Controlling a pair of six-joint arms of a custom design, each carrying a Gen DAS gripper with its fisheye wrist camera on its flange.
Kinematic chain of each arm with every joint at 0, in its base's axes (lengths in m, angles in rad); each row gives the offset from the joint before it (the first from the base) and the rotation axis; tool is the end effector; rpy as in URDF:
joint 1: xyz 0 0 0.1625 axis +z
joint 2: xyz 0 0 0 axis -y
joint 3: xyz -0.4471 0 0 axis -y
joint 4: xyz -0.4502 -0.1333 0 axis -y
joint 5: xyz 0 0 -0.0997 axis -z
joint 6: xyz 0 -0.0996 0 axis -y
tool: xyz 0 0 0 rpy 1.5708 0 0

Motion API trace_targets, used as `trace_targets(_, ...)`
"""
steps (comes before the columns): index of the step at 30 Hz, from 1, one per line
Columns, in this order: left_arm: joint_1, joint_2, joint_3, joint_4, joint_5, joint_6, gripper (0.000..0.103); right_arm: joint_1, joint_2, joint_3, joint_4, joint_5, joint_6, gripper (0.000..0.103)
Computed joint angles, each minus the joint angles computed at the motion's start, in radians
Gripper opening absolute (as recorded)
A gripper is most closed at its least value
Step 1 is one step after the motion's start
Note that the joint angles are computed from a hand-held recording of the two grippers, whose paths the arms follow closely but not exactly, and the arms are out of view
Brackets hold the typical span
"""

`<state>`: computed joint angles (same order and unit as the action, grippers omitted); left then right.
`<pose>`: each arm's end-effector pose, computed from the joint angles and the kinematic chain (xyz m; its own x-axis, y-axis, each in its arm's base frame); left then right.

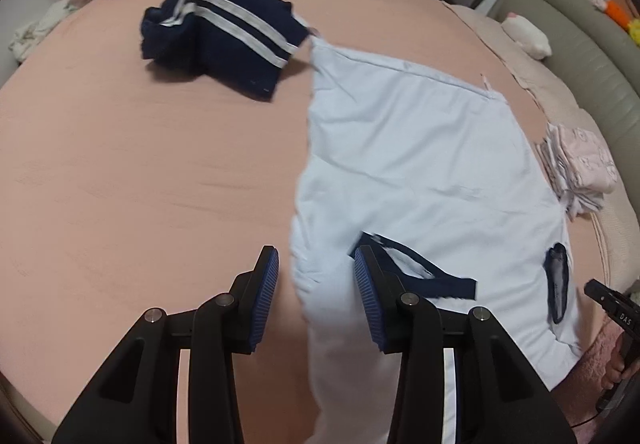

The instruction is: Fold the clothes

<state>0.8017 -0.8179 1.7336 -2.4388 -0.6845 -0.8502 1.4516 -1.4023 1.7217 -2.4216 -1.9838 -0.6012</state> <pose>-0.3193 -0.6325 0.0641 -0.8048 -0.2316 -0.5464 0.1363 0.8239 -0.5500 0.0172 -0.6412 0.4338 -0.7880 -0.2278 0.5720 -0.4162 0.8817 -0.2222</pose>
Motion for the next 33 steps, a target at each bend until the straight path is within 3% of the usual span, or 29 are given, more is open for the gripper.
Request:
trace_targets(5,-0.026,0.039,-0.011,0.023,-0.046,0.06,0.042,0.01,-0.001,0.035,-0.012,0.0,-0.04,0.033)
trace_targets(8,-0.032,0.104,-0.083,0.193,0.0,0.041,0.042,0.009,0.008,0.061,-0.02,-0.041,-0.069,0.033)
trace_targets(9,-0.033,0.111,-0.092,0.196,0.014,0.044,0.042,0.009,0.013,0.071,-0.033,-0.058,-0.081,0.033)
trace_targets(13,-0.044,0.051,-0.022,0.013,0.002,0.041,0.043,0.033,-0.044,0.11,0.003,0.075,-0.168,0.036)
trace_targets(14,-0.049,0.038,-0.009,0.02,0.02,0.024,0.043,0.042,-0.061,0.116,0.034,0.124,-0.193,0.037)
trace_targets(16,-0.053,0.019,0.001,0.085,0.042,-0.014,0.043,0.08,-0.048,0.123,0.06,0.15,-0.222,0.038)
trace_targets(20,-0.035,-0.011,0.028,0.08,-0.085,0.059,0.043,0.143,0.027,0.111,0.097,0.168,-0.243,0.038)
trace_targets(23,-0.035,0.001,0.019,0.132,-0.069,0.077,0.043,0.178,0.099,0.115,0.064,0.154,-0.243,0.038)
trace_targets(26,-0.01,0.008,0.009,0.093,-0.071,0.11,0.044,0.204,0.169,0.11,0.024,0.128,-0.244,0.038)
trace_targets(30,0.018,0.02,-0.025,0.128,-0.019,0.087,0.045,0.211,0.241,0.093,-0.012,0.007,-0.21,0.038)
trace_targets(33,0.033,0.016,-0.034,0.097,-0.028,0.104,0.045,0.2,0.239,0.068,0.039,0.023,-0.161,0.043)
